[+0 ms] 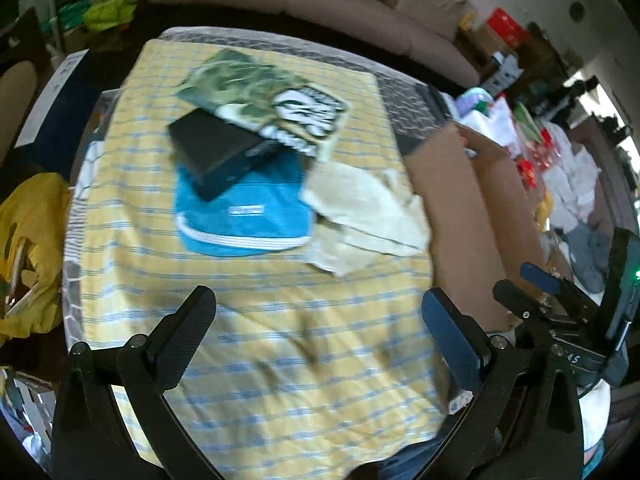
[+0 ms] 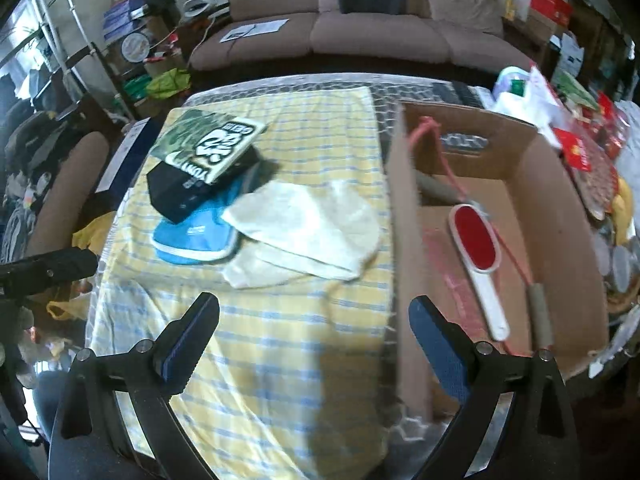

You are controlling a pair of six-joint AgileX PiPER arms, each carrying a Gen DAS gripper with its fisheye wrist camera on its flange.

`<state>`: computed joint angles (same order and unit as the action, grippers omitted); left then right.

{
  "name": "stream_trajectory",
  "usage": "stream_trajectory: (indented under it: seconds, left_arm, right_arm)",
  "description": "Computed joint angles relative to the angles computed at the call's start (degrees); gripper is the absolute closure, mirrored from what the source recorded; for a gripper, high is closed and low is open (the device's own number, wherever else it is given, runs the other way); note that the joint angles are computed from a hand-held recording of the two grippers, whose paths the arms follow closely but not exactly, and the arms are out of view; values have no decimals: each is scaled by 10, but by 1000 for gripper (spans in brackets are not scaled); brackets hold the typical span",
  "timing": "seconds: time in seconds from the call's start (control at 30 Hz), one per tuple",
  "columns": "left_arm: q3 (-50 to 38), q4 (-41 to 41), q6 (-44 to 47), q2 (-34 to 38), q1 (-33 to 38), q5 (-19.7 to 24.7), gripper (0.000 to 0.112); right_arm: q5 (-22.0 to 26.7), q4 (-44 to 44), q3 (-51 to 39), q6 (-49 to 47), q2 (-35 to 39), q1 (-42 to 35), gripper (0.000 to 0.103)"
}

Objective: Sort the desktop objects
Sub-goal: 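Move the left gripper back toward the cream fuzzy towel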

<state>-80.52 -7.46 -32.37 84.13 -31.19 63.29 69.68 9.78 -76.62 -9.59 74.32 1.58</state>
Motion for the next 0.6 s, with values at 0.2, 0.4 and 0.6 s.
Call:
stream_trajectory:
  seconds: [0.2,0.4,0.6]
  left_arm:
    - [60,-10,55,-6,35,-46,9]
    - [82,-49,109,41,34,-101,10]
    - [65,-77,143,112,22,-147,12]
  right_arm:
    - [-56,-22,21,59,46,74,7]
    - [-133,-40,49,84,94,89,28]
    - [-179,-38,48,75,152,68,34]
